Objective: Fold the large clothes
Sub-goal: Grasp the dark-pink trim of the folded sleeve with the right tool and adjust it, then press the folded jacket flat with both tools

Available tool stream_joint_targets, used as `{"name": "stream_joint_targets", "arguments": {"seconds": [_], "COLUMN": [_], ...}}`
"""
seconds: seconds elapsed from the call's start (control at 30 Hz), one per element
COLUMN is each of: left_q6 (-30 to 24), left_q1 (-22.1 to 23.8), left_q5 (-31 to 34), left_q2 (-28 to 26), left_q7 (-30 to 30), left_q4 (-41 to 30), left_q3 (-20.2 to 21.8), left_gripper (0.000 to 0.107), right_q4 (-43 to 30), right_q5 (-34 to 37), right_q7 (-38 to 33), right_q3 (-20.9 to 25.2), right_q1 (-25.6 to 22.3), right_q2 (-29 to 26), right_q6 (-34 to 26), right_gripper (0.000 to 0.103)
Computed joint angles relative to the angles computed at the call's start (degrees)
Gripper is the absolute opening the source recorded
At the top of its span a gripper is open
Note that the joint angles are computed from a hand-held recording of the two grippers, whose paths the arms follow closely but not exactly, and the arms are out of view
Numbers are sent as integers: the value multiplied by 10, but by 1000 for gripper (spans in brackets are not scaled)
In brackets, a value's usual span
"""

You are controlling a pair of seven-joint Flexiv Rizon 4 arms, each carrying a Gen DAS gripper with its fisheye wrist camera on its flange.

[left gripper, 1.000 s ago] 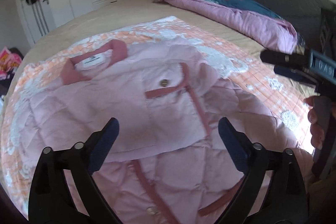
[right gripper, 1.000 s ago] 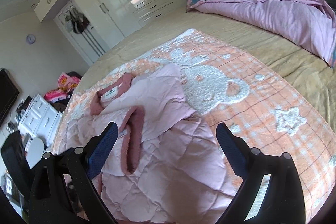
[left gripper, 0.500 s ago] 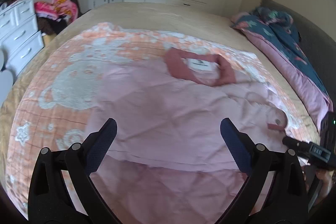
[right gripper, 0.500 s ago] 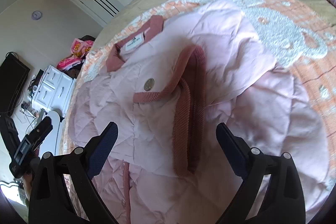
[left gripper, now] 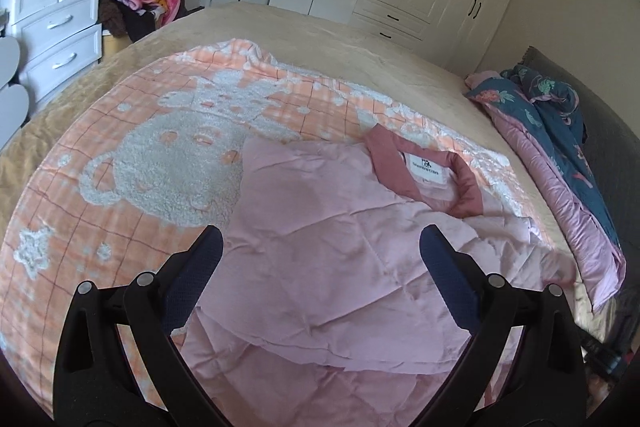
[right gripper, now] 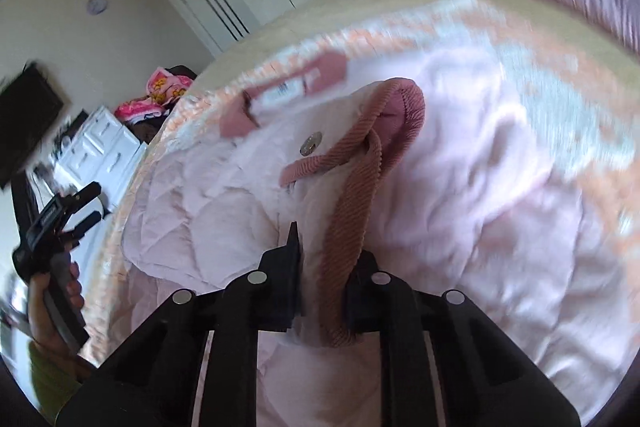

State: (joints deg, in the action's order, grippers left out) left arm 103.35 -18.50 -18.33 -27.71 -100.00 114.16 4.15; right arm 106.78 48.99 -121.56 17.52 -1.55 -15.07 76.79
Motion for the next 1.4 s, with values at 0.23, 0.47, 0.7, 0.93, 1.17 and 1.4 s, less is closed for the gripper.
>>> {"name": "stream_joint_targets", "arguments": {"seconds": [0.23, 0.47, 0.7, 0.93, 1.17, 1.4], "left_q6": [-4, -25, -51, -107, -119, -111], "left_q1": [30, 26, 47, 6, 31, 57], "left_q5": [18, 32, 49, 50, 57, 52], "left_q2": [-10, -27, -47, -71, -81, -88], "left_q7": [7, 21, 42, 27, 24, 32], "left_q4": [-13, -34, -52, -78, -77, -72], "left_q3": [-39, -47, -82, -34, -59, -89], "left_gripper": [92, 92, 91, 89, 89, 89], "right_q4": [-30, -17, -3, 43, 63, 29], "right_q5": [-137, -218, -280, -381, -454, -497], "right_q7": [35, 135, 199, 291, 326, 302], "right_q3": [-27, -30, -25, -78, -73, -11], "right_q1": [31, 23, 13, 52, 42, 23], "right_q2": [-14, -49, -71, -56, -44, -60], "right_q6": [45, 42, 45, 89, 143, 109], "right_gripper": [16, 16, 22, 50, 65, 70]}}
